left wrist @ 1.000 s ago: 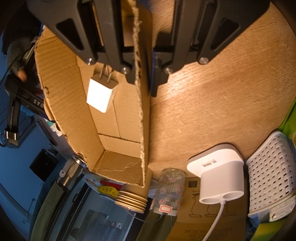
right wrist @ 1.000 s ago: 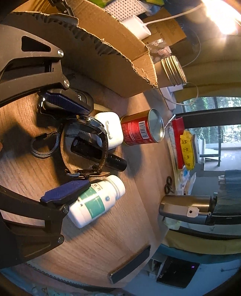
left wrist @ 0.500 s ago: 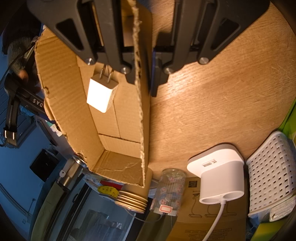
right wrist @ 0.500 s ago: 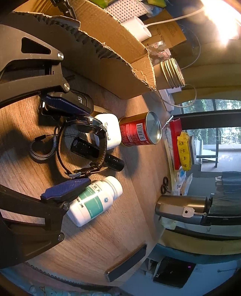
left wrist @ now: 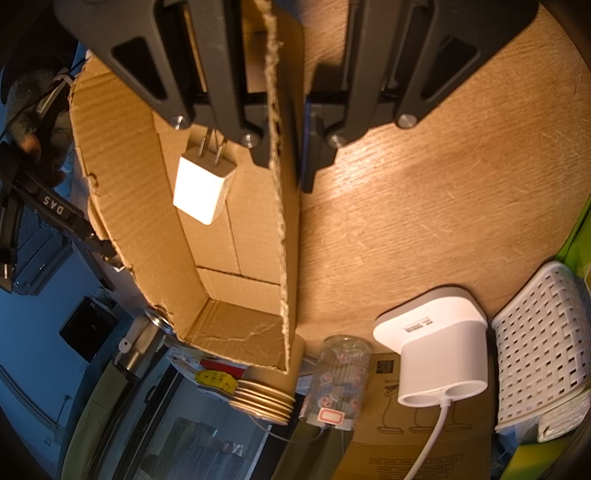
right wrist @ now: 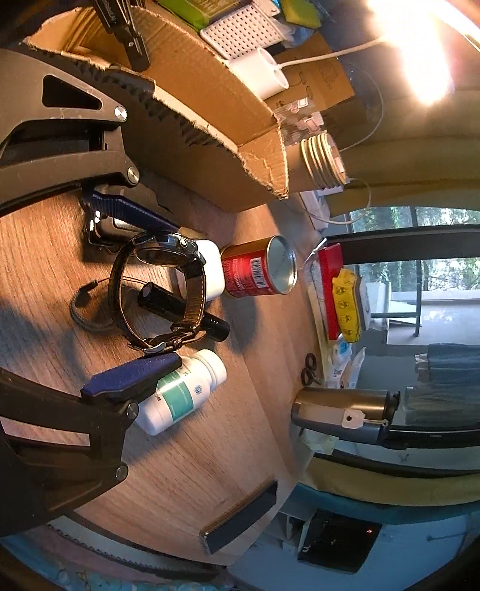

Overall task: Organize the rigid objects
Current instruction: 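Move the right gripper back and close it on the brown wristwatch, then lift the wristwatch into the box and release it beside the charger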

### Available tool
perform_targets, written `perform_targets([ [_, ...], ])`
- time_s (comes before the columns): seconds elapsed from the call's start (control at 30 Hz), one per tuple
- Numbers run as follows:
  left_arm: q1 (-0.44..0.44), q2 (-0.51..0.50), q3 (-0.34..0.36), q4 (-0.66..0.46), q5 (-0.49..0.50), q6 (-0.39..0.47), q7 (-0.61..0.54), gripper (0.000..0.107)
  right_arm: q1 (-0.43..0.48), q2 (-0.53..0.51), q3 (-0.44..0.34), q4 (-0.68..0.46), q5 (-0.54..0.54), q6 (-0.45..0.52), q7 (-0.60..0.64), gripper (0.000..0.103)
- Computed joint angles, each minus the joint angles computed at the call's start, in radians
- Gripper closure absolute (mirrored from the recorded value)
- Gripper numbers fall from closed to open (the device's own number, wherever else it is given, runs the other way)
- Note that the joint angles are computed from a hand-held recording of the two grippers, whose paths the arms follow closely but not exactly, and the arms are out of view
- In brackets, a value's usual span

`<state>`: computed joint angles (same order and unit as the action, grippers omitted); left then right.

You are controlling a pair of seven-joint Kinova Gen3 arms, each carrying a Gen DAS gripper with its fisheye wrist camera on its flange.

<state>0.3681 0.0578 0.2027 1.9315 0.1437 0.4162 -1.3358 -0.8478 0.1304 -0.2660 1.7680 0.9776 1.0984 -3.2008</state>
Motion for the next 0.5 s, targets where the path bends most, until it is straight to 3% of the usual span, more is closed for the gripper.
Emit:
perform_targets([
  [0.5,-0.001,0.0,0.0,0.0,0.003,0.0,-0.003,0.099,-0.034,-0.029,-0.037,-0.035,0.05,0.051,-0.001,0.034],
])
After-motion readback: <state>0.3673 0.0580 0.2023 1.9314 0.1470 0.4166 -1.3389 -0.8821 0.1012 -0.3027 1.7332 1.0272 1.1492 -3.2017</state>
